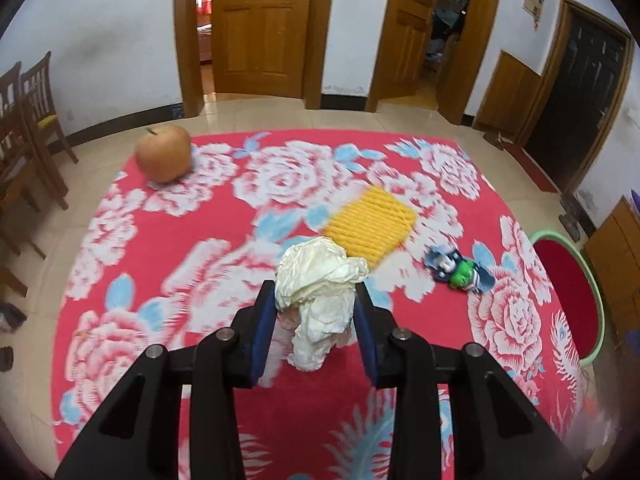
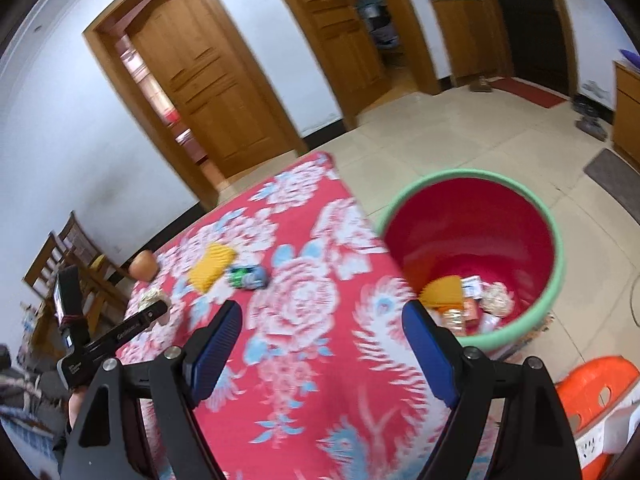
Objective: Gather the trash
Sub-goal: 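Grasp the second yellow foam net with the right tool while the left holds the tissue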
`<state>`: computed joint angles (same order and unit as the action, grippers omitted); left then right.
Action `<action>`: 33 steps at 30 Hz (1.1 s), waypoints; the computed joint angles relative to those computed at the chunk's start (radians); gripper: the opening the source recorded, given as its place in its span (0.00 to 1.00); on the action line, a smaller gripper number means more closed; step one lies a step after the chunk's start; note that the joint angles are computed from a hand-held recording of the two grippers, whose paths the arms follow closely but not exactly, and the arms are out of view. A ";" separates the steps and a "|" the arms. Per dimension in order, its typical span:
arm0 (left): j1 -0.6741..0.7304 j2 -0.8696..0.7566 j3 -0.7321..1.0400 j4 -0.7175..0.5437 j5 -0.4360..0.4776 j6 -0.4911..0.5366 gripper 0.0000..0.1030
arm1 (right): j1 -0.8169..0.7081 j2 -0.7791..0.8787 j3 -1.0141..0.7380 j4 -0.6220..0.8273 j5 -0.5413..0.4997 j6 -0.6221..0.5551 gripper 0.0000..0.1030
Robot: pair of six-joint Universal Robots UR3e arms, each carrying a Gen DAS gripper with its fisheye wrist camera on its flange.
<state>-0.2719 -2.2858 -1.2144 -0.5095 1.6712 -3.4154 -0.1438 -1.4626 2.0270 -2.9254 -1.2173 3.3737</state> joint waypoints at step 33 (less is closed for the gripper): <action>0.169 -0.053 -0.089 0.130 0.047 -0.042 0.37 | 0.407 1.116 -1.683 0.631 -0.220 -0.005 0.66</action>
